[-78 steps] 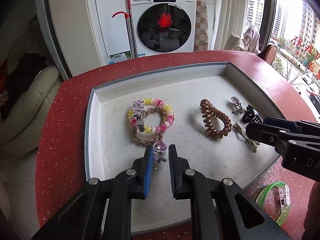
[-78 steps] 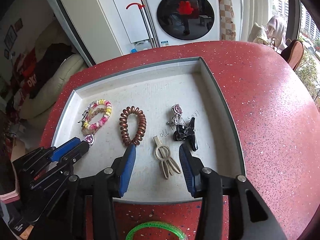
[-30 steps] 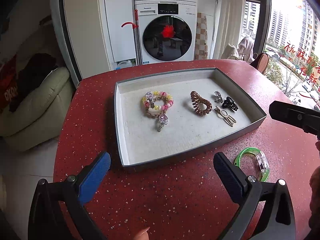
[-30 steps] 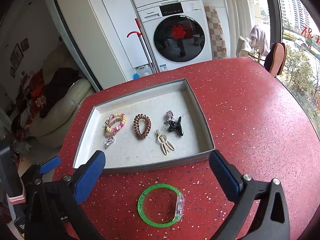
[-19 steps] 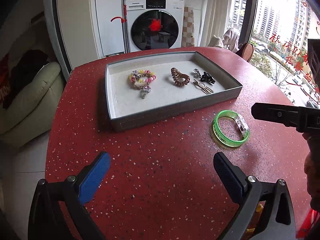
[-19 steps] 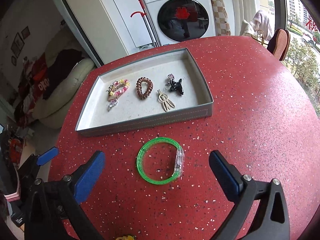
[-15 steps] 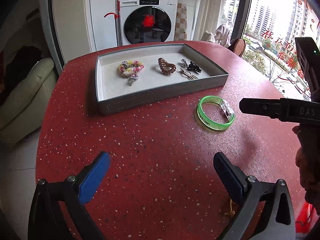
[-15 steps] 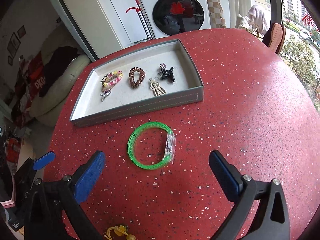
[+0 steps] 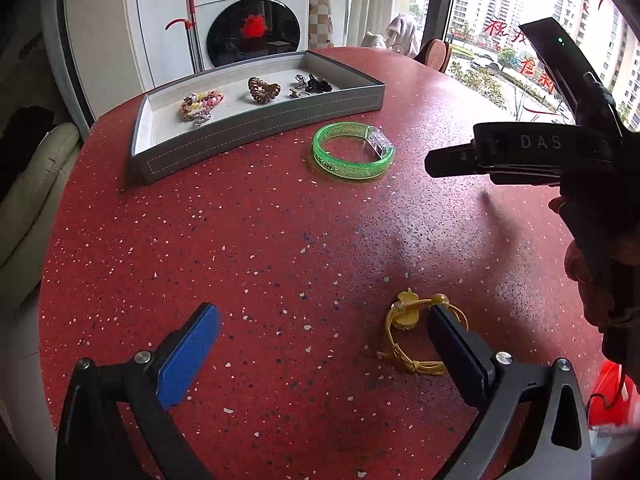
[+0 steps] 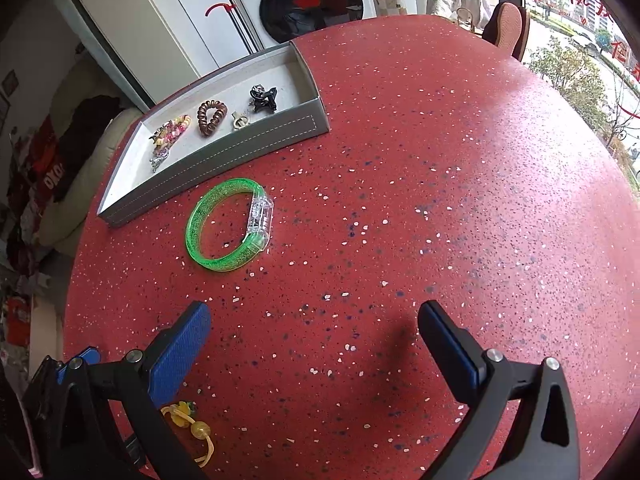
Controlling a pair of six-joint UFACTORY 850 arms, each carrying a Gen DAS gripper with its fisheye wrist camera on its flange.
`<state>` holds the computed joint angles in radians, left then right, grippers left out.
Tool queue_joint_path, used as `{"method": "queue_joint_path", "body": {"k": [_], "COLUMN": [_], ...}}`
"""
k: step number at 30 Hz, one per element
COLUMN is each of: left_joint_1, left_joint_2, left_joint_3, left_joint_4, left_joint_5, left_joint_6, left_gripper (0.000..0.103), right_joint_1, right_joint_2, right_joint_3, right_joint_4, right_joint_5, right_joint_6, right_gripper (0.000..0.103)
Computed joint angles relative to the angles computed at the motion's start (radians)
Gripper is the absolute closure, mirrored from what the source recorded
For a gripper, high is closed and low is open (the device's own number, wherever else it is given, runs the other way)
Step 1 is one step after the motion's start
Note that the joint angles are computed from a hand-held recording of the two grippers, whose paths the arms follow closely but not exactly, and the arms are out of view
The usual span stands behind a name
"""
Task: Organize jewelry
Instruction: 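Move both open tools out of the tray toward the remaining items, then grasp the yellow beaded hair tie with the left tool while the right tool grasps the green bangle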
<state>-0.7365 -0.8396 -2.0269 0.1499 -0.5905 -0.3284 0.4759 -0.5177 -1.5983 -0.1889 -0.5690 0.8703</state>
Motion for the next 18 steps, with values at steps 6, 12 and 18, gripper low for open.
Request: {"method": "queue_joint_path", "body": {"k": [6,12,18], "left_joint_1": [-0.01,-0.017,-0.032], "left_joint_2": [-0.033,-0.05,-0.079], "left_joint_3": [-0.048,-0.071,-0.112], "left_joint_4": [0.025,0.038,0.075], "left_joint_5": [-0.031,-0.042,-0.084], "left_joint_6": [-0.005,0.006,0.013], "left_gripper": [0.0,0.0,0.0], "right_joint_1": [0.008,0.006,0.008], "right_joint_2": [-0.047,-0.127,-0.191], "right_joint_3": [-0.079,-0.201,-0.292], "right_joint_4": [-0.022,-0.029,-0.025], "right_joint_5": [-0.039,-0.097,-0.158], "right_joint_6": [-0.031,-0.065,-0.104], "right_gripper": [0.0,0.001,0.017]}}
